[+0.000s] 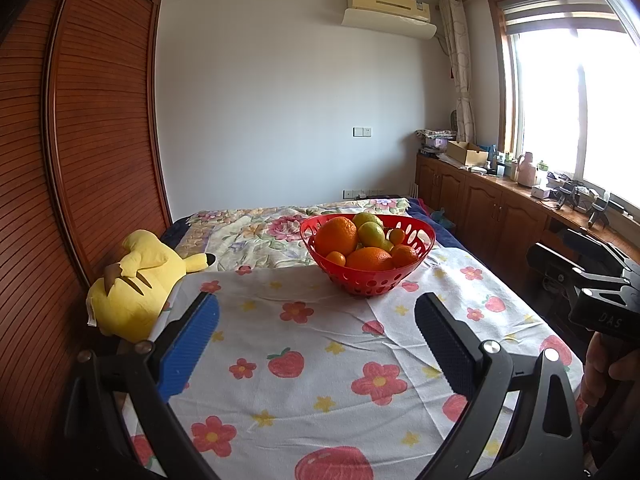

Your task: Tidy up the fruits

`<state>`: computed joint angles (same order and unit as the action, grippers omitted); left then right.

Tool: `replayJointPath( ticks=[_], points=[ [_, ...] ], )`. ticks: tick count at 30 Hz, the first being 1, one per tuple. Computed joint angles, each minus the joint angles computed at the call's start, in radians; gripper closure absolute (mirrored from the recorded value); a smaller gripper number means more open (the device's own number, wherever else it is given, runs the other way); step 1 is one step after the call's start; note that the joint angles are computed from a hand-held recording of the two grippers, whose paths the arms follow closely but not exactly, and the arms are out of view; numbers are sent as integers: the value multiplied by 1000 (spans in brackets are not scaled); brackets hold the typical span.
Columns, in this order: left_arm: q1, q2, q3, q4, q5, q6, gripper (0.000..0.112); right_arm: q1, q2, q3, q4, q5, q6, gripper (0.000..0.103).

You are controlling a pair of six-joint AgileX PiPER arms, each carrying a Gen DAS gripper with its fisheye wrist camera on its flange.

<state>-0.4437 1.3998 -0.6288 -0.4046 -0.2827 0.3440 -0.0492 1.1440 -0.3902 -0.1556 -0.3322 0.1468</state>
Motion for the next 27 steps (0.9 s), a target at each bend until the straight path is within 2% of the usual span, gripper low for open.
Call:
replayJointPath(
  ticks=[27],
  points=[
    [-4, -9, 1, -21, 2, 19, 13, 2, -6, 2, 4, 3, -3, 2]
  ],
)
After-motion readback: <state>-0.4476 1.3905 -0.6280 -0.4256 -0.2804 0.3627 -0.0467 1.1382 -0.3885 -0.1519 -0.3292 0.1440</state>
